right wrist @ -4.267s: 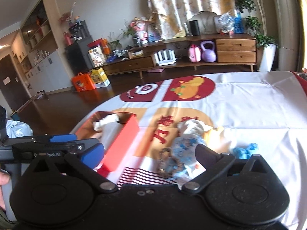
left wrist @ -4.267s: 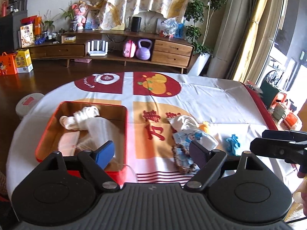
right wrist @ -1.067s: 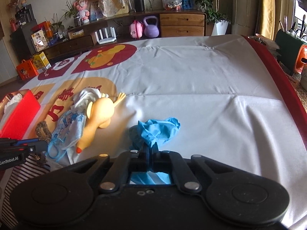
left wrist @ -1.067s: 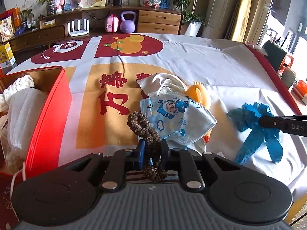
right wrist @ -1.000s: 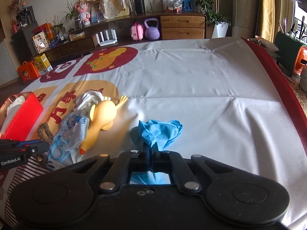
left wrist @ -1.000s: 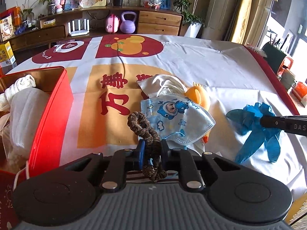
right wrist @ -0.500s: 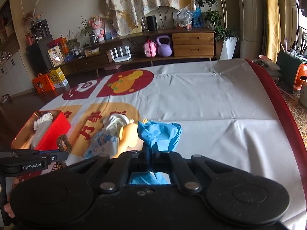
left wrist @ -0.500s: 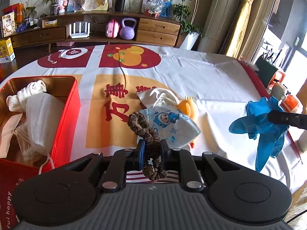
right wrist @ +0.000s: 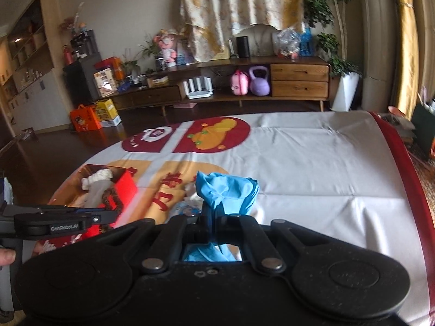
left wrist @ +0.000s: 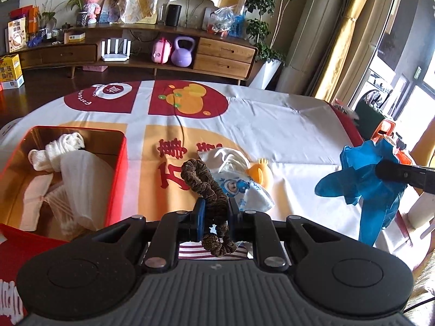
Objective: Organize soft objects
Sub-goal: 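Carry the glove with the right tool while the left tool carries the bracelet over the tin box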
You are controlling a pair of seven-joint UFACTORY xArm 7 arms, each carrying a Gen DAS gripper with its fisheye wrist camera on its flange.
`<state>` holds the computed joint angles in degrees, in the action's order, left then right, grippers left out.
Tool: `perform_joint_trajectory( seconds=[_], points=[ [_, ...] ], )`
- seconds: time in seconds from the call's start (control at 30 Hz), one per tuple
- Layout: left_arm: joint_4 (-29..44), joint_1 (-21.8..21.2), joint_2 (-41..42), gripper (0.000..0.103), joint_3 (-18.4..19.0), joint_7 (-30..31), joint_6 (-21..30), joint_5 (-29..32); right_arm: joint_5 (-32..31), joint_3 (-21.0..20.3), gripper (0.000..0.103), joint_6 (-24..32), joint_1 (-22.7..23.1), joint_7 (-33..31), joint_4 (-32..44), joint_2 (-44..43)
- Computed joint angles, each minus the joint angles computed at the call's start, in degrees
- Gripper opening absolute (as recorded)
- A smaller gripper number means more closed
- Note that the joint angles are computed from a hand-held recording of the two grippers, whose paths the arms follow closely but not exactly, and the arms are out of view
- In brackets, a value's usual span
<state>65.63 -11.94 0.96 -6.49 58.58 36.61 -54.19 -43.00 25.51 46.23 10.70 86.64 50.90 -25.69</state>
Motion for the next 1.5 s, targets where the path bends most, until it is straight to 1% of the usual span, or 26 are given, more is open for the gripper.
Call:
perform_joint_trajectory(
  seconds=[0.1,0.27,0.43,0.77,0.93,1.17,1.5],
  points=[
    [0.9,0.6,-0.2,0.016,0.5,-0.5,1.5,0.5,-1.0,0.2,0.002,-0.7,-0.1,-0.8,2.8,2.5],
    [1.9,1.7,-0.3,0.016,1.3,0.0,2.5,0.7,-3.9,-0.2,0.002,-1.3,1.0,-2.1,8.5,8.1],
    [3.6,3.3,0.2,0.016,2.1,-0.3,4.0,1.4,-6.8,-2.2,0.002,-1.4,4.1,-3.6,14.2,14.4],
    [8.8,7.6,3.3,0.016,3.4,-1.9,7.7,3.1,-9.1,-7.8,0.002,-2.1,11.3,-8.4,26.3,26.1],
    [12.1,10.0,5.9,0.016,3.4,-2.5,8.7,4.4,-8.6,-11.0,0.002,-2.4,14.9,-11.1,32.5,31.8],
    [16.9,13.0,9.5,0.016,2.8,-3.6,9.6,6.5,-6.2,-15.5,0.002,-3.4,19.2,-15.3,40.5,38.9],
    [23.7,15.7,15.6,0.016,1.2,-5.9,10.3,11.2,-0.3,-21.8,0.002,-3.5,23.8,-22.2,51.6,48.3]
  ],
)
